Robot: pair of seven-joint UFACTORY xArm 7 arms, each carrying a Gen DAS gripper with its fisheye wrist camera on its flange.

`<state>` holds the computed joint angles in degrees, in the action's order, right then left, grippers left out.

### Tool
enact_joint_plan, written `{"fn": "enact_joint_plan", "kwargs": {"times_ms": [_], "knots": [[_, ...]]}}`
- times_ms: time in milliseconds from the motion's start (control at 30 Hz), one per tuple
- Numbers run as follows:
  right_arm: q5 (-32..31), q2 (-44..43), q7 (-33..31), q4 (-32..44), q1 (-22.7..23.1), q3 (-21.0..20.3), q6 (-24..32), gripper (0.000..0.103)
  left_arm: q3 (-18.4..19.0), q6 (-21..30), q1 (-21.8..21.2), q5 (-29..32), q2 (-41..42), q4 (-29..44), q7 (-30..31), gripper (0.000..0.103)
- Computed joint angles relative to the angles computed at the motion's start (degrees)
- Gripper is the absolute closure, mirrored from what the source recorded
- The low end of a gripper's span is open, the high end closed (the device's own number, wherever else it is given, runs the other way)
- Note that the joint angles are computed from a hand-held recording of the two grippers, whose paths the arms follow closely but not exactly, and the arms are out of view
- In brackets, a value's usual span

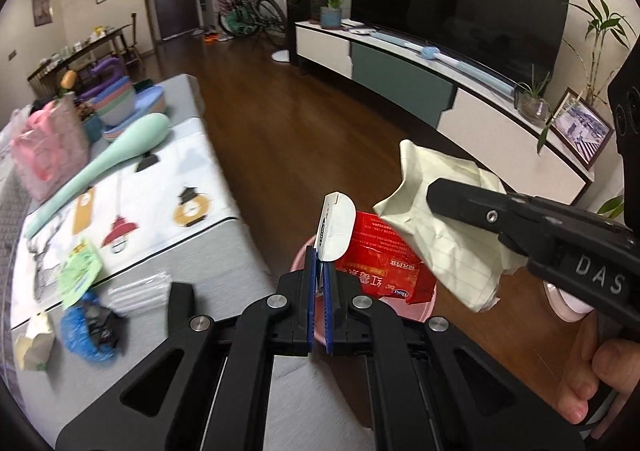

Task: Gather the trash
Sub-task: 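Carry the red wrapper and crumpled paper with both tools over the pink wastebasket, then open both tools to drop the wrapper and paper into the wastebasket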

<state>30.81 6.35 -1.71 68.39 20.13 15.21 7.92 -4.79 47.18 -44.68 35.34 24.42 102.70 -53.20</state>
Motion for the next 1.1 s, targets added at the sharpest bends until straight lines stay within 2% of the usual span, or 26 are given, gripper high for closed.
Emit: {"fn": "enact_joint_plan", "kwargs": {"times_ms": [133,233,333,367,433,567,700,867,900,933,967,1000,1033,1100], "knots": [[2.9,1.5,-1.2,0.8,-1.5,-0.1,2.1,0.096,-0.6,-2.5,1.3,-3.8,3.6,2.7,1.4,0.1],[5.3,3.0,-1.3,1.7,-3.0,-0.2,4.4,0.096,-0.1,-2.3,1.0,-5.9,7.0,5.8,3.9,0.1],[12.1,4.6,-4.0,2.7,-5.6,1.4,7.1,0.096,0.7,-3.3,0.8,-8.1,9.8,7.9,5.4,0.1],[11.9,5.4,-2.8,3.0,-6.2,1.5,8.1,0.096,0.9,-3.2,0.7,-8.7,10.8,8.8,6.1,0.1],[4.6,6.5,2.4,3.4,-3.5,-2.4,9.5,0.096,1.0,-2.7,0.9,-10.5,13.3,11.0,7.7,0.1],[-2.9,8.7,7.0,4.9,-3.2,-3.7,11.4,0.096,1.1,-1.7,1.4,-14.6,17.6,14.2,10.6,0.1],[-6.7,11.4,10.0,7.0,-3.6,-3.6,14.3,0.096,1.3,0.1,1.5,-17.9,21.1,17.5,12.4,0.1],[-14.3,13.7,14.5,8.6,-2.2,-5.6,14.9,0.094,2.0,1.6,1.6,-20.7,23.8,19.9,11.9,0.096],[-15.2,14.4,14.8,9.2,-2.4,-5.6,15.4,0.09,1.9,1.0,1.9,-21.4,23.5,19.3,11.3,0.085],[-15.6,15.1,15.1,9.7,-2.6,-5.4,15.7,0.085,1.8,-0.4,2.0,-21.8,22.5,17.5,10.8,0.063],[-16.6,15.4,16.8,9.7,-2.3,-6.0,16.0,0.059,1.9,-1.9,2.0,-21.7,21.3,15.6,10.5,0.051],[-17.1,15.1,18.7,9.2,-2.1,-6.4,15.7,0.044,2.5,-4.1,1.3,-20.4,19.4,12.9,10.0,0.041],[-17.1,14.8,19.4,8.6,-2.4,-6.2,15.1,0.031,3.1,-5.3,0.7,-19.0,17.7,10.7,9.7,0.041],[-18.5,13.7,21.4,7.3,-1.9,-6.3,14.2,0.031,3.2,-7.4,0.2,-17.0,13.1,5.0,9.1,0.04]]}}
